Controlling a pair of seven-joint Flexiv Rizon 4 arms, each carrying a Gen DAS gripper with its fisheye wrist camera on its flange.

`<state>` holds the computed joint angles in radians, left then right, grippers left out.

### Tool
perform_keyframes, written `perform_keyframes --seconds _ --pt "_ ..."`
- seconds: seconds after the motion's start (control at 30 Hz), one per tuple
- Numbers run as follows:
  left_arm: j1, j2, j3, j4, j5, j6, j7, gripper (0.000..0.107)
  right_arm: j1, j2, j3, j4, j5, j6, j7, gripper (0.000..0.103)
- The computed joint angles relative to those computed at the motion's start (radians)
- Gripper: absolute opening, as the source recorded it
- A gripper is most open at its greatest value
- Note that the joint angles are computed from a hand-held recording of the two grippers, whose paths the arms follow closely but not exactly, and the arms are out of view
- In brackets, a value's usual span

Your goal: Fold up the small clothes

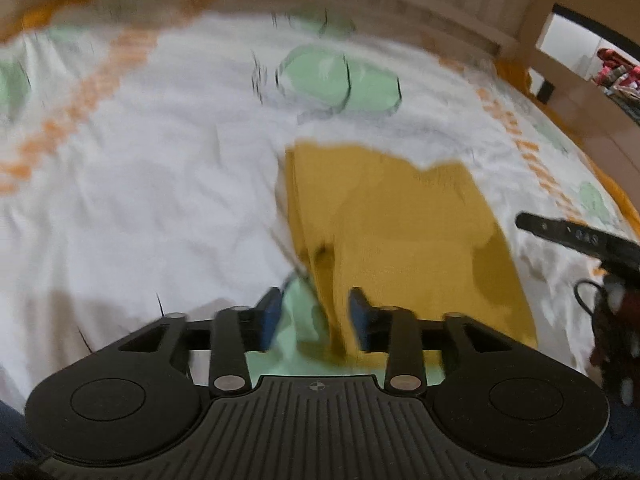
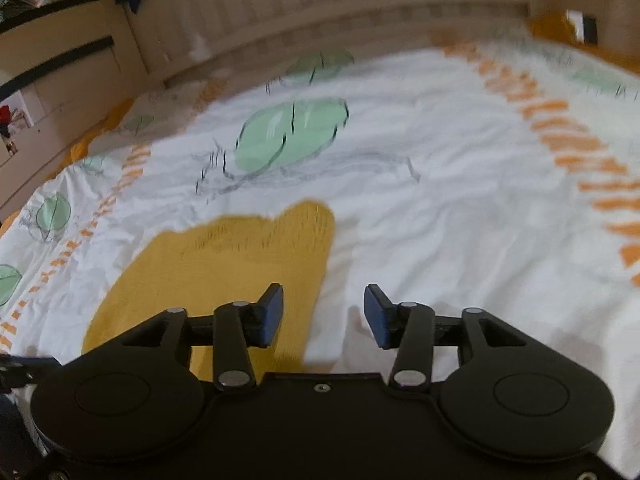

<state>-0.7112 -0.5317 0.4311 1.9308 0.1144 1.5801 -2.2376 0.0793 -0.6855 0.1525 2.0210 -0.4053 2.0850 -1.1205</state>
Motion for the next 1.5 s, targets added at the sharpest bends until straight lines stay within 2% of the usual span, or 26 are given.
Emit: perform_keyframes --seconds 0.07,0.13,0.27,0.37,0.5,0.67,0.73,0.8,0.9,1.03,1.17,1.23,1.37,1.43,1.5 --pt "-0.064 -0.033 0.082 -0.044 0.011 -0.002 -0.036 0.051 0.03 -0.004 -0.022 -0.002 0.035 0.041 -0.022 0.069" --pt "-0.085 -0.062 0.118 -0.09 0.014 -0.025 -0.048 0.054 0.056 -0.006 -0.04 -0.008 0.059 0.054 -0.038 0.074" --pt "-0.092 -0.123 0.155 -0.183 0.034 -0.084 -0.083 0.059 0.083 -0.014 -0.054 -0.036 0.073 0.028 -0.055 0.077" --pt "-0.065 -0.15 0.141 -0.234 0.06 -0.131 -0.099 0.059 0.089 -0.03 -0.05 -0.074 0.065 0.001 -0.062 0.085" --pt "-0.023 -0.177 0.113 -0.275 0.084 -0.183 -0.134 0.059 0.135 -0.053 -0.083 -0.131 0.086 -0.066 -0.086 0.085" --pt "0.089 -0.177 -0.002 -0.281 0.094 -0.237 -0.12 0.06 0.221 -0.081 -0.171 -0.189 0.167 -0.183 -0.101 0.085" --pt "0.114 -0.18 -0.03 -0.28 0.113 -0.237 -0.127 0.063 0.205 -0.094 -0.155 -0.2 0.175 -0.203 -0.1 0.086" --pt "0.112 -0.184 -0.025 -0.287 0.141 -0.242 -0.153 0.067 0.184 -0.101 -0.133 -0.197 0.183 -0.192 -0.098 0.088" --pt "0.118 -0.168 -0.034 -0.288 0.172 -0.251 -0.178 0.066 0.181 -0.091 -0.129 -0.185 0.192 -0.181 -0.104 0.088" --pt "0.045 -0.135 0.04 -0.285 0.27 -0.26 -0.281 0.066 0.211 -0.054 -0.158 -0.15 0.234 -0.137 -0.113 0.091" --pt "-0.088 -0.096 0.149 -0.291 0.416 -0.309 -0.43 0.066 0.221 0.004 -0.155 -0.088 0.27 -0.078 -0.128 0.102" --pt "-0.131 -0.068 0.168 -0.281 0.47 -0.326 -0.491 0.066 0.226 0.035 -0.151 -0.049 0.281 -0.051 -0.143 0.102" --pt "-0.168 -0.014 0.153 -0.267 0.549 -0.377 -0.55 0.067 0.285 0.097 -0.176 0.041 0.35 0.006 -0.193 0.102" --pt "-0.154 0.012 0.117 -0.253 0.568 -0.383 -0.549 0.067 0.313 0.122 -0.185 0.074 0.396 0.022 -0.213 0.102" --pt "-0.129 0.036 0.076 -0.234 0.581 -0.368 -0.55 0.077 0.325 0.147 -0.179 0.104 0.426 0.02 -0.221 0.102"
